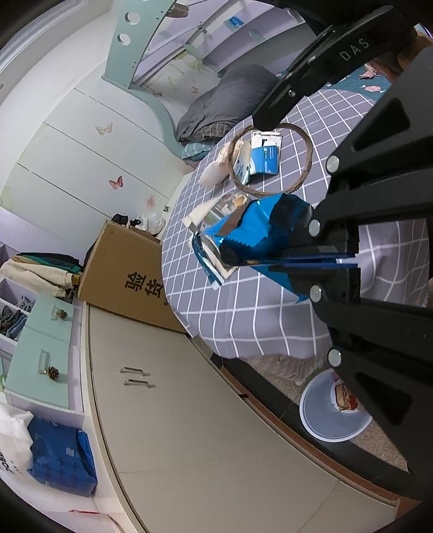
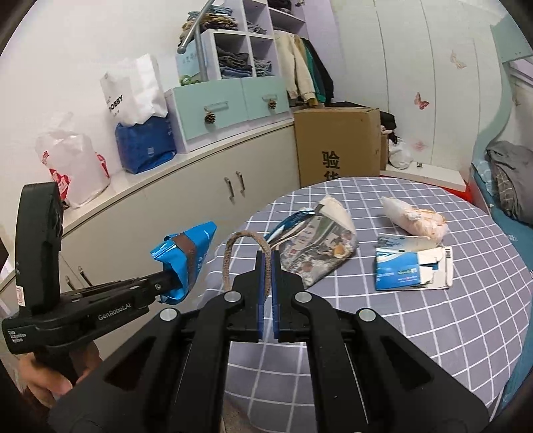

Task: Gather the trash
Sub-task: 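Carry the twine ring and blue packet over the blue bin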

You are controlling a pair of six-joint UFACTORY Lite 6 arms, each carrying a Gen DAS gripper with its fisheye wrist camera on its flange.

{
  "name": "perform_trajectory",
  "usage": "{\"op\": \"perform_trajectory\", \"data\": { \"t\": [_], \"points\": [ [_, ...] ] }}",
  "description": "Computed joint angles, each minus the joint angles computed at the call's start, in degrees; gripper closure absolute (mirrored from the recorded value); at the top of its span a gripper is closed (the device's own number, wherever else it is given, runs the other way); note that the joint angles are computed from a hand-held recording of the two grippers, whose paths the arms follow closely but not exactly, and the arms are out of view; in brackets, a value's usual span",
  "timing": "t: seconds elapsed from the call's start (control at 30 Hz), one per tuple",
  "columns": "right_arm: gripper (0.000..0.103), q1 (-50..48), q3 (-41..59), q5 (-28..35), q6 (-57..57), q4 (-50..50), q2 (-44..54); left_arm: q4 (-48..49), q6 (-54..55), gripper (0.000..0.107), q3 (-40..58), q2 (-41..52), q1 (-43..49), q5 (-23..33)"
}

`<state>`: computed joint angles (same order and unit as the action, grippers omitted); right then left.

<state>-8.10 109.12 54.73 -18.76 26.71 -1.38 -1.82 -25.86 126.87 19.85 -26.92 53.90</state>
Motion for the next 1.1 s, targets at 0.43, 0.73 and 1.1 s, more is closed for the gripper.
{"op": "perform_trajectory", "data": {
  "t": [0.43, 0.73, 1.1],
  "points": [
    [0.100, 15.3, -0.1, -3.1, 9.3, -9.2, 0.5, -6.2, 7.1, 0.105, -18.0, -13.0, 9.5, -5.1],
    [0.100, 27.6, 1.8, -5.1, 17.1, -16.4, 4.5, -14.5, 16.9, 0.105, -29.5, -21.0, 21.3, -6.3],
    [0.100, 38.3, 4.4, -8.6, 24.1, -22.4, 14.5, -24.5, 30.1, 0.105, -39.2, -21.2, 35.7, -6.6]
  ]
}}
